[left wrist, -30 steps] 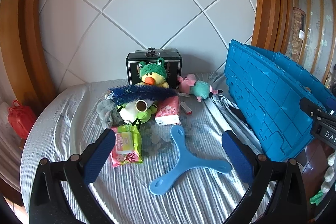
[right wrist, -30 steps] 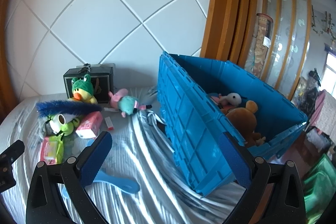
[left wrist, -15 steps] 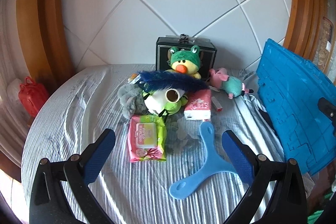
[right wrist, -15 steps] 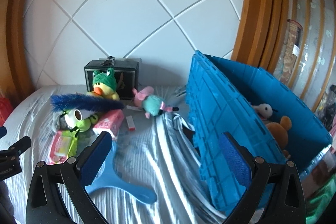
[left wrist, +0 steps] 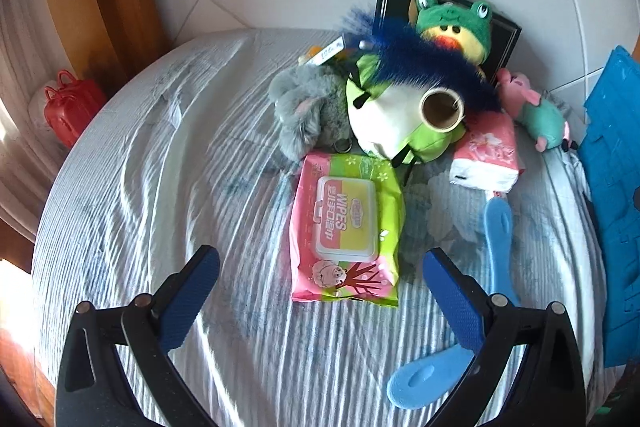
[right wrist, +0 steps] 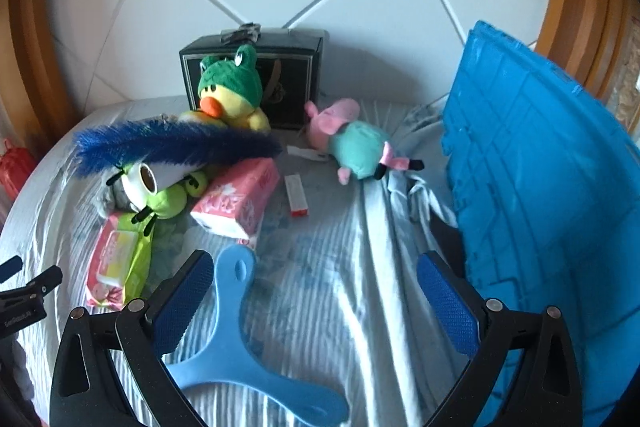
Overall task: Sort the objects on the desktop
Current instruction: 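Move both tools toward the WIPES pack and blue three-armed toy, then grasp the WIPES pack with the left tool while the right tool grasps the blue toy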
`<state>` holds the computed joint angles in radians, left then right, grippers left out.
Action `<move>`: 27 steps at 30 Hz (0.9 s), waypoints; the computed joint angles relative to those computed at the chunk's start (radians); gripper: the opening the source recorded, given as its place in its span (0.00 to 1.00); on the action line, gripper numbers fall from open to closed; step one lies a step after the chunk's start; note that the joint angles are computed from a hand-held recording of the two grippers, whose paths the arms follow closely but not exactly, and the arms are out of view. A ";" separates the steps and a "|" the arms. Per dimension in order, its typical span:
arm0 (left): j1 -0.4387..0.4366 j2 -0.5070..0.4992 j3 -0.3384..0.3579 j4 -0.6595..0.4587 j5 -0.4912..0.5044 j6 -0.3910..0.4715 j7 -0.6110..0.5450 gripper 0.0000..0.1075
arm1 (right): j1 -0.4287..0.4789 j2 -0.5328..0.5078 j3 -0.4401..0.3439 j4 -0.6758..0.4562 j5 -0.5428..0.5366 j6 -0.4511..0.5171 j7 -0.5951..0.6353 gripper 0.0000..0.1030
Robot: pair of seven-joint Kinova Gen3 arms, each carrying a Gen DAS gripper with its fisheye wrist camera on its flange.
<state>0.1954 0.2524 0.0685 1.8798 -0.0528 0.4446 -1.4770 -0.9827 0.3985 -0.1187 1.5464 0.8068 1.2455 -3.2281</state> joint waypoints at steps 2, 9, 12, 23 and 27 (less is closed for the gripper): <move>0.014 0.057 -0.007 -0.038 -0.017 0.027 0.011 0.95 | 0.048 0.027 0.000 -0.006 -0.032 -0.062 0.040 1.00; 0.021 0.211 0.006 -0.160 -0.006 0.108 -0.036 0.95 | 0.157 0.104 0.014 -0.018 -0.215 -0.230 0.209 1.00; 0.038 0.263 0.003 -0.208 -0.014 0.143 -0.043 0.95 | 0.185 0.124 0.008 -0.011 -0.307 -0.296 0.277 1.00; 0.051 0.299 0.012 -0.193 -0.016 0.124 -0.073 0.85 | 0.144 0.176 0.028 -0.032 -0.489 -0.312 0.401 0.86; 0.042 0.213 0.007 -0.066 -0.001 0.081 -0.088 0.78 | 0.119 0.149 0.030 0.006 -0.494 -0.330 0.406 0.86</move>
<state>0.2369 0.4653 0.0751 1.8133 -0.0542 0.5259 -1.5646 -0.8636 0.5479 -0.0886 1.5520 0.3130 0.9153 -2.8217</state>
